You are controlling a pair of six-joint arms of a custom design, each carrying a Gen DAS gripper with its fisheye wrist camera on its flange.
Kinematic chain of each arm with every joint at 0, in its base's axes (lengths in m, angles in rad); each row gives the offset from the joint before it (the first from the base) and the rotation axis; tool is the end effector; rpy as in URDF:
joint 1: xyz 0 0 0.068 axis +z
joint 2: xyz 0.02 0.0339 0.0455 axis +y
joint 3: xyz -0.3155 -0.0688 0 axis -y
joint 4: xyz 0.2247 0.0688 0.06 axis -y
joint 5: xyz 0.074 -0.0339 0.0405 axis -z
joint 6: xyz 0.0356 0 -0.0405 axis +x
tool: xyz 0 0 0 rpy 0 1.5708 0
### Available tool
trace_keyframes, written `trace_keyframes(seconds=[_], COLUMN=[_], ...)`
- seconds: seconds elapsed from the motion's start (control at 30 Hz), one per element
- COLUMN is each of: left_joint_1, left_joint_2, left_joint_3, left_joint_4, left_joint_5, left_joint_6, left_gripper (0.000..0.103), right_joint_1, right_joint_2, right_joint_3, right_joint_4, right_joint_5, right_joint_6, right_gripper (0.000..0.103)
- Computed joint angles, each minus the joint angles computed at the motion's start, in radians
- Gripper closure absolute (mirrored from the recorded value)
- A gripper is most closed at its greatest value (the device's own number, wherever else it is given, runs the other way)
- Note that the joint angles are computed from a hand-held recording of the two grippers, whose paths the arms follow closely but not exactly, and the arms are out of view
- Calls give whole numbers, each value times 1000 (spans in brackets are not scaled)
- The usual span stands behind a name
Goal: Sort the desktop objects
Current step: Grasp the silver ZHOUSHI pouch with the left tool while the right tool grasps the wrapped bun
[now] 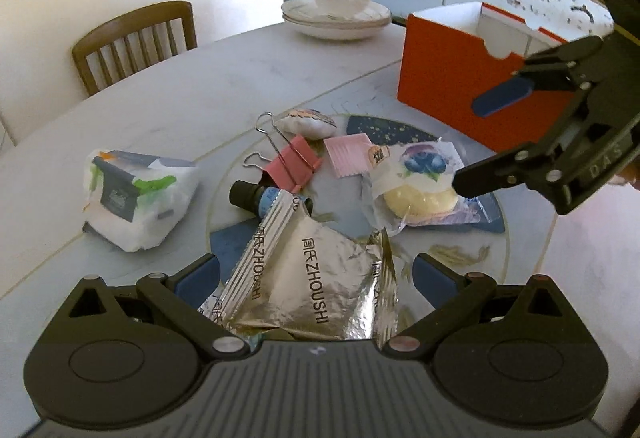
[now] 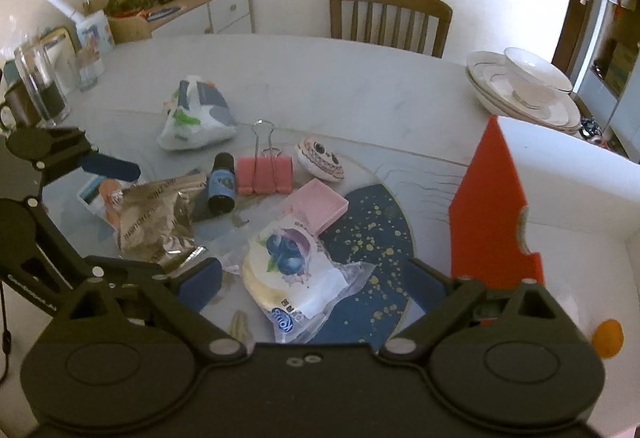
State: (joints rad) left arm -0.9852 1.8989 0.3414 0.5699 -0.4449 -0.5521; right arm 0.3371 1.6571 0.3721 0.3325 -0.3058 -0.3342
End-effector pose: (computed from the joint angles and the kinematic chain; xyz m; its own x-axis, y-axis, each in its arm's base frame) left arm 0.1471 -0.1941 0.0997 -0.7186 0.2270 -0.6573 0.2870 0.9578 0.0170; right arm 0.2142 0.0864 0.1412 -0.5690 -0.5309 -0.6280 -0.7058 0.7072 0.0416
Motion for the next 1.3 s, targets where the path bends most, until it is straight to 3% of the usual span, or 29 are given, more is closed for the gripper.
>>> trace_keyframes(seconds=[0.6, 1.0, 1.2, 1.3], left_joint_1=[30, 20, -11, -18], left_joint_2=[134, 156, 139, 122], left_joint_3=[16, 31, 54, 62], left_joint_4=[71, 78, 30, 5], left_joint_5=[38, 18, -16, -22], left_joint_6=[33, 24, 18, 13], left_gripper=[1, 2, 13, 24], right_joint_1=[92, 111, 115, 118], right_joint_2=[176, 221, 201, 185], right_joint_3=[67, 63, 43, 31], right_joint_4=[62, 99, 123, 122], right_joint_5=[61, 104, 113, 125], right_joint_6=[-46, -23, -7, 2], right_gripper=[5, 35, 44, 46])
